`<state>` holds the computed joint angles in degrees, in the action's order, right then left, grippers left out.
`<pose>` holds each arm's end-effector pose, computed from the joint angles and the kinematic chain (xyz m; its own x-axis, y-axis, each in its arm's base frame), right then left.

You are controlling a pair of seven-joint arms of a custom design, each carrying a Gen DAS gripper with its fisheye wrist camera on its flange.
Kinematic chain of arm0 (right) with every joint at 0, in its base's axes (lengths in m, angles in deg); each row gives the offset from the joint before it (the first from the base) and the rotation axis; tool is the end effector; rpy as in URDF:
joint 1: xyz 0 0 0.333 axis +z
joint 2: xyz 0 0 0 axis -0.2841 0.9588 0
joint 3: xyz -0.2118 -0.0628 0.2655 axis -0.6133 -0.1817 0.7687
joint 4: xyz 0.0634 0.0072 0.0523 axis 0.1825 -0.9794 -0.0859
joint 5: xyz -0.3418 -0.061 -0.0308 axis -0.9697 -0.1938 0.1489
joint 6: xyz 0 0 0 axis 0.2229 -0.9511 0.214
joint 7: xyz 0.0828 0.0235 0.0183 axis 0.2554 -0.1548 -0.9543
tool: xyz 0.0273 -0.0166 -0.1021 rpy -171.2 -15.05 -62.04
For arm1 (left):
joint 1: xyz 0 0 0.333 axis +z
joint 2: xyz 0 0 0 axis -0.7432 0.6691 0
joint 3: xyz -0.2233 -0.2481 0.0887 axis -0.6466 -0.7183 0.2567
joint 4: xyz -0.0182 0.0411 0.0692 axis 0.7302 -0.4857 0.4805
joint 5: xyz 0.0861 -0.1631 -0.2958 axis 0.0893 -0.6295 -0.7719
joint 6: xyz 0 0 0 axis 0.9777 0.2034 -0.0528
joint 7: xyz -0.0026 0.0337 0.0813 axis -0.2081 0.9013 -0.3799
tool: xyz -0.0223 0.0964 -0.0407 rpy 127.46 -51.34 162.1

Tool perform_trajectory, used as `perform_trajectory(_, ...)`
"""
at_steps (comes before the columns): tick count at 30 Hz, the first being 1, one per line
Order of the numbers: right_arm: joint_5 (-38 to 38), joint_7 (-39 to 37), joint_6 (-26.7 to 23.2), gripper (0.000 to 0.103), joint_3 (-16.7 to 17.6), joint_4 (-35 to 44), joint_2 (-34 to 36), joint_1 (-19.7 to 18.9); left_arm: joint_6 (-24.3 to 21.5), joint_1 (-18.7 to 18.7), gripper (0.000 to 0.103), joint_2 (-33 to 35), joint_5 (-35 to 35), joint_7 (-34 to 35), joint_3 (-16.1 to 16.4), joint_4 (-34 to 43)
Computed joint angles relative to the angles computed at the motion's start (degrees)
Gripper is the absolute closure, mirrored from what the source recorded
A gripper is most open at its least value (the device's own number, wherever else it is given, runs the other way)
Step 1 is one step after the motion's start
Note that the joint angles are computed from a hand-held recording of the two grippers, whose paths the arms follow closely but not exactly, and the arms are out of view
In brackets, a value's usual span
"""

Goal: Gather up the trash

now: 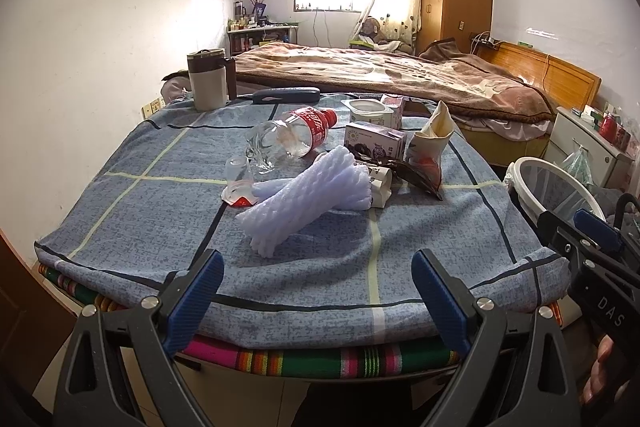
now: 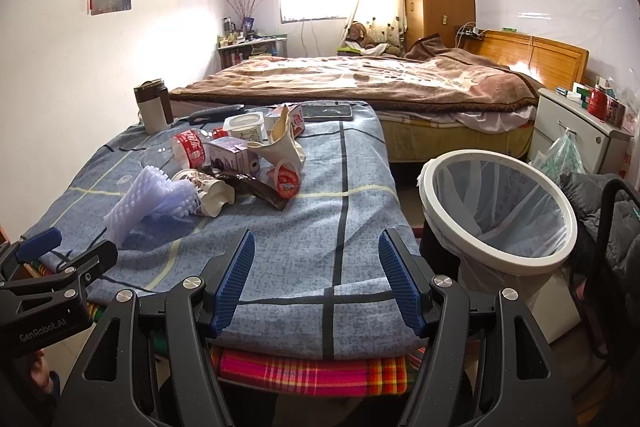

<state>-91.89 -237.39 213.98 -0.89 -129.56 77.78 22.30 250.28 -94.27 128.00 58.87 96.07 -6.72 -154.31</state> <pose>0.5998 0.3888 0.3484 -0.2685 -0.9626 -0.0365 -0.5187 0.1764 -0.8366 0.6549 -0.4233 0.3532 -0.2840 -0.9586 0.0214 -0.5753 0.1525 -0.8036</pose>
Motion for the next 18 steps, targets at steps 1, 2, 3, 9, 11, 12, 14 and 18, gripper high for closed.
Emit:
perform_trajectory(1,0.05,-0.07,0.05,0.037,0.02,0.03,0.02,-0.02,-0.10,-0.04,0.007,-0.01,0.00,-0.06,0.03,0.04)
perform_trajectory(2,0.03,-0.04,0.09,0.037,0.00,-0.01,-0.03,0.00,-0.12,0.01,0.007,0.01,0.05,-0.06,-0.03,0.05)
perform_trajectory(3,0.05,-0.08,0.03,0.037,0.00,0.04,0.02,0.03,-0.12,-0.03,0.007,-0.04,0.10,-0.11,0.03,0.00)
perform_trajectory(9,0.11,0.02,-0.03,0.037,-0.05,-0.01,-0.01,0.08,-0.31,0.25,0.007,-0.06,0.28,-0.18,-0.26,0.12)
perform_trajectory(11,0.13,0.01,-0.04,0.037,-0.03,-0.01,-0.04,0.07,-0.26,0.40,0.007,-0.20,0.43,-0.06,-0.48,-0.01)
perform_trajectory(12,0.10,0.03,-0.10,0.037,-0.05,-0.01,-0.04,0.10,-0.26,0.40,0.007,-0.20,0.46,-0.08,-0.49,-0.01)
perform_trajectory(14,0.03,0.13,0.04,0.037,-0.05,-0.04,-0.05,0.05,-0.25,0.42,0.007,-0.18,0.53,-0.08,-0.50,0.03)
perform_trajectory(18,0.07,0.06,-0.08,0.037,-0.04,-0.01,-0.03,0.08,-0.25,0.52,0.007,-0.19,0.56,-0.13,-0.64,0.06)
